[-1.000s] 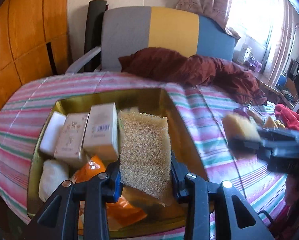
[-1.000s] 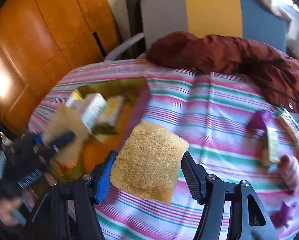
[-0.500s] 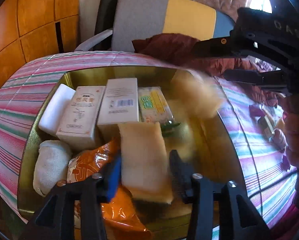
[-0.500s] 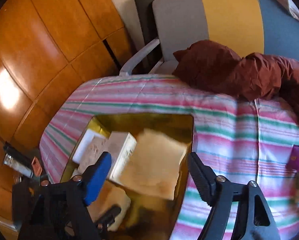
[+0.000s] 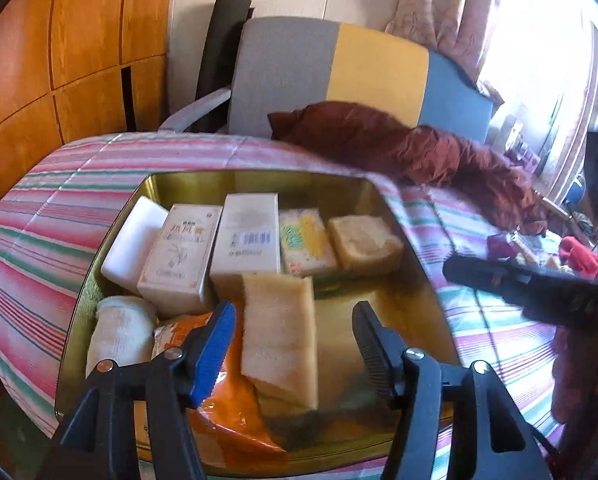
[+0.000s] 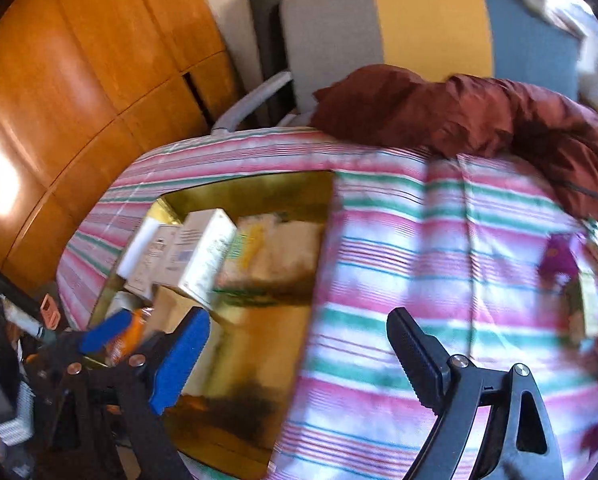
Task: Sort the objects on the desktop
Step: 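Move both grippers from the tray back toward the item pile, then grasp the purple snack packet with the right gripper while the left grasps the green-label box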
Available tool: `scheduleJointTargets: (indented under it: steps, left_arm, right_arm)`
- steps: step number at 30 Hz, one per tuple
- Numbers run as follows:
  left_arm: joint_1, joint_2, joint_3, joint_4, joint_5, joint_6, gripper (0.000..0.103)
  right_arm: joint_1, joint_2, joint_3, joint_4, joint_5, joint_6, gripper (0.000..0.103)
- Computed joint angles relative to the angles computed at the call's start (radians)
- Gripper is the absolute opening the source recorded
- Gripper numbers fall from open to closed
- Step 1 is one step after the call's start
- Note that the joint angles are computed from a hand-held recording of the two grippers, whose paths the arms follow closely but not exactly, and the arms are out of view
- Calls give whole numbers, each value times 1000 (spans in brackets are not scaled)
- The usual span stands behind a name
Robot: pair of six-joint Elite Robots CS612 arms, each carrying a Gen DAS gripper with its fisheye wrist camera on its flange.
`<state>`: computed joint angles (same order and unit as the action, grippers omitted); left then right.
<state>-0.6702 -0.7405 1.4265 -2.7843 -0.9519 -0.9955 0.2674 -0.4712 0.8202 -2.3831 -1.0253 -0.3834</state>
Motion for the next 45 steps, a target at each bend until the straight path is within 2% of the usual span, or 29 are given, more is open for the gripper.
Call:
scheduleJointTargets:
  steps: [6,10,14,18,23,28,32,35,38,40,45]
  left_arm:
    - [-5,3,-3,-67,1,47,71]
    - [-4,4,-8,-78,-12,44,71]
    - [-9,8,-17,-90,-10,87,71]
    - [-15,13,-29,-130,-13,164,71]
    - [-11,16,-44,-121,-38,171,71]
    - [-12,22,-57,-115,-54,186,71]
    - [-10,30,-72,-111,-83,187,71]
    - [-8,40,-95,-109,-110,205,71]
    - [-9,48,-115,-109,-117,233,71]
    - [-8,54,-129,-123,-134,256,71]
    - [-7,74,-174,-134,-173,292,71]
  right_arm:
    - [-31,-10,22,13,-32,78,92]
    - [-52,-23,49,-9,-50,77,93]
    - [-77,-34,65,-27,-96,77,93]
    - [-98,-38,58,-27,-160,67,92]
    - [-132,-24,11,50,-243,78,87]
    - [-174,14,-63,152,-294,153,86]
    - [-194,55,-147,256,-323,208,86]
    - [-197,92,-218,330,-351,235,86]
    - [-192,129,-290,412,-378,220,85]
    - [-184,152,-333,454,-402,208,80]
    - [-184,206,-442,565,-384,208,73]
